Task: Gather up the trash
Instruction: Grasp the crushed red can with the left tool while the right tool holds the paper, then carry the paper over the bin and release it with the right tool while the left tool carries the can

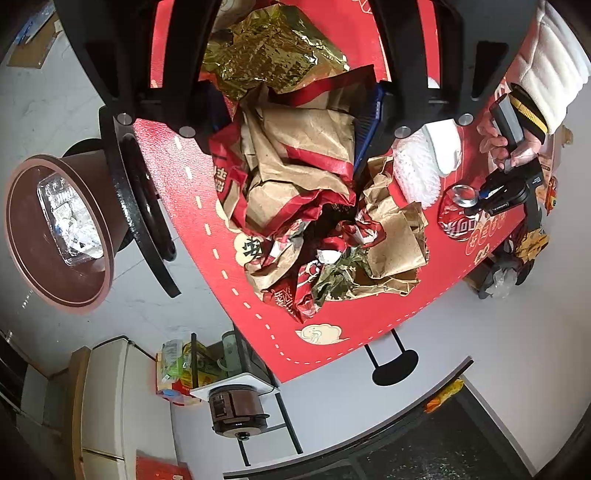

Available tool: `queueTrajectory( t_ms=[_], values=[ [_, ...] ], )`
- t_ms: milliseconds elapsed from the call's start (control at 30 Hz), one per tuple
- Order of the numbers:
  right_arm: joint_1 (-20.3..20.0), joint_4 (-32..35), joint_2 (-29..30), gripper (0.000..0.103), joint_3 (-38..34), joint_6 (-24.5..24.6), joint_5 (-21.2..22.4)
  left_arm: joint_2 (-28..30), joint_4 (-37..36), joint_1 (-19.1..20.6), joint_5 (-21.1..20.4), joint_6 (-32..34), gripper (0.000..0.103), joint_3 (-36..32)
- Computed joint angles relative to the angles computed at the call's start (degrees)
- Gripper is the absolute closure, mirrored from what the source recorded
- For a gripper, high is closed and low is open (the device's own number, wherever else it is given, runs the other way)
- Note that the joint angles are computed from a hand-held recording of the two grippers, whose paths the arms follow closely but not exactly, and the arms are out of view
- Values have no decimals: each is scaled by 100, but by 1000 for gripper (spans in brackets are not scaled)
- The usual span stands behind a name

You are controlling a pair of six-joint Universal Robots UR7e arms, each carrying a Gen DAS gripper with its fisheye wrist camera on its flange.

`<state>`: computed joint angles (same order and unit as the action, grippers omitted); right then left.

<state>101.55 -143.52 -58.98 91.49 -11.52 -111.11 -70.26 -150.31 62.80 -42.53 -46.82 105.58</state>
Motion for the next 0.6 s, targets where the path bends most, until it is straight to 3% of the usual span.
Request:
queueTrajectory(
  t_ms=[33, 233, 467, 600],
  values=[
    [-13, 3, -8, 46, 1, -12, 20, -12, 15, -41, 40, 31, 85, 10],
    [-54, -51, -95, 46, 55, -38, 177, -131, 407, -455, 490, -16, 85, 161],
    [-107, -186, -248, 46, 205, -31, 388, -562, 533, -1078, 1054, -602, 85, 728],
    [-190, -303, -363, 46, 277, 28, 518, -795, 197, -1501, 1242, -621, 85, 1065]
  ],
)
